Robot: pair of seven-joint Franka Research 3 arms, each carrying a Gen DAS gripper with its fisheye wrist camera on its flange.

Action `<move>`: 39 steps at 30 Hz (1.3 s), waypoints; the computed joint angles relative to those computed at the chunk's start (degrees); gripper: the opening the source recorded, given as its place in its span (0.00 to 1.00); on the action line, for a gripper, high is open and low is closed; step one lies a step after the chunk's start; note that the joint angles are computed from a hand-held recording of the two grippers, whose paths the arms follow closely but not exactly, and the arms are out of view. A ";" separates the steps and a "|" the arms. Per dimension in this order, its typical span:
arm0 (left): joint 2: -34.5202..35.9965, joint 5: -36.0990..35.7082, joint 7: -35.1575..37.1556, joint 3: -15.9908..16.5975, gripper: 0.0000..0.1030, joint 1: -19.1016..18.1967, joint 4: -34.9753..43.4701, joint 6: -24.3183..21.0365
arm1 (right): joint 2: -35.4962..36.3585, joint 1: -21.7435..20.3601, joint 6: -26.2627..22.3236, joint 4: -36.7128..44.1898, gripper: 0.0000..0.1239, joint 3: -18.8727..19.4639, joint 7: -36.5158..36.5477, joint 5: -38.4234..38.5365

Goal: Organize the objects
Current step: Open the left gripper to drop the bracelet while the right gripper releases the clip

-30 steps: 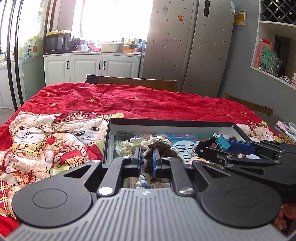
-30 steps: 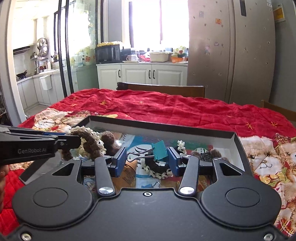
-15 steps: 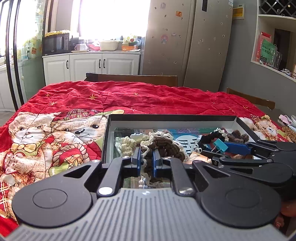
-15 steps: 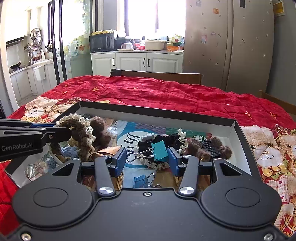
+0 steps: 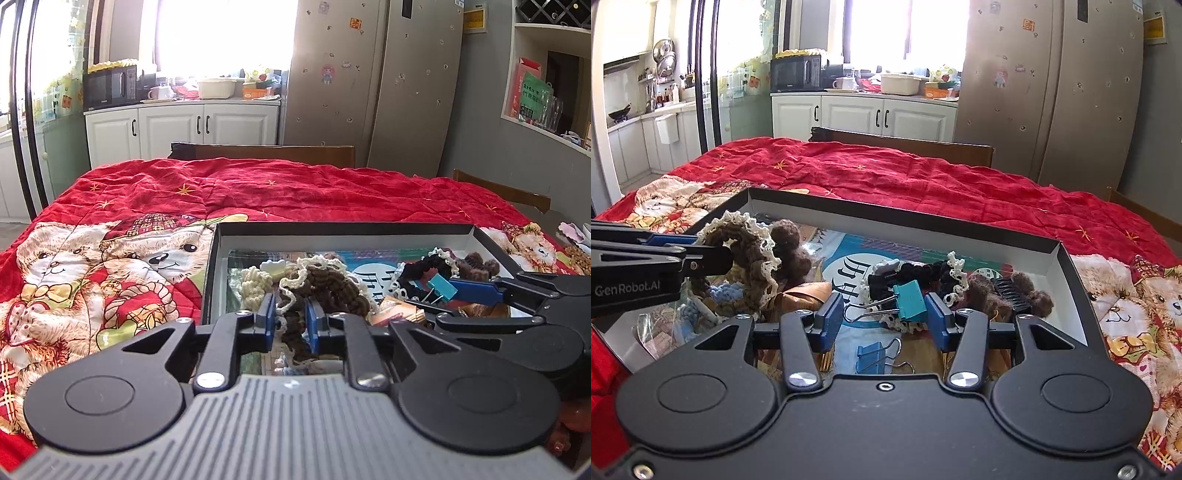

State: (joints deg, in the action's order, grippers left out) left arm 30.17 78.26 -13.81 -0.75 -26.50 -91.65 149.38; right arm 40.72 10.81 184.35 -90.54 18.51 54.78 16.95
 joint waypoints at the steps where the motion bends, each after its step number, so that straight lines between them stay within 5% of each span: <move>1: -0.05 0.13 -0.02 0.04 0.39 -0.08 -0.05 -0.08 | -0.10 0.63 0.01 -0.03 0.37 -0.75 0.25 -0.01; 16: 0.08 1.09 0.22 -0.06 0.57 -0.49 0.27 -1.43 | -0.04 1.52 0.96 -0.07 0.38 -1.82 1.08 -0.76; 29: -2.20 5.62 -4.72 -0.39 0.78 -1.02 -1.96 -2.73 | -1.15 -9.06 6.22 -4.81 0.44 9.74 2.08 -4.84; 39: -5.41 10.63 -9.11 -2.72 0.85 -0.39 -4.82 -3.70 | -4.28 -19.88 9.47 -12.25 0.49 19.37 8.87 -13.32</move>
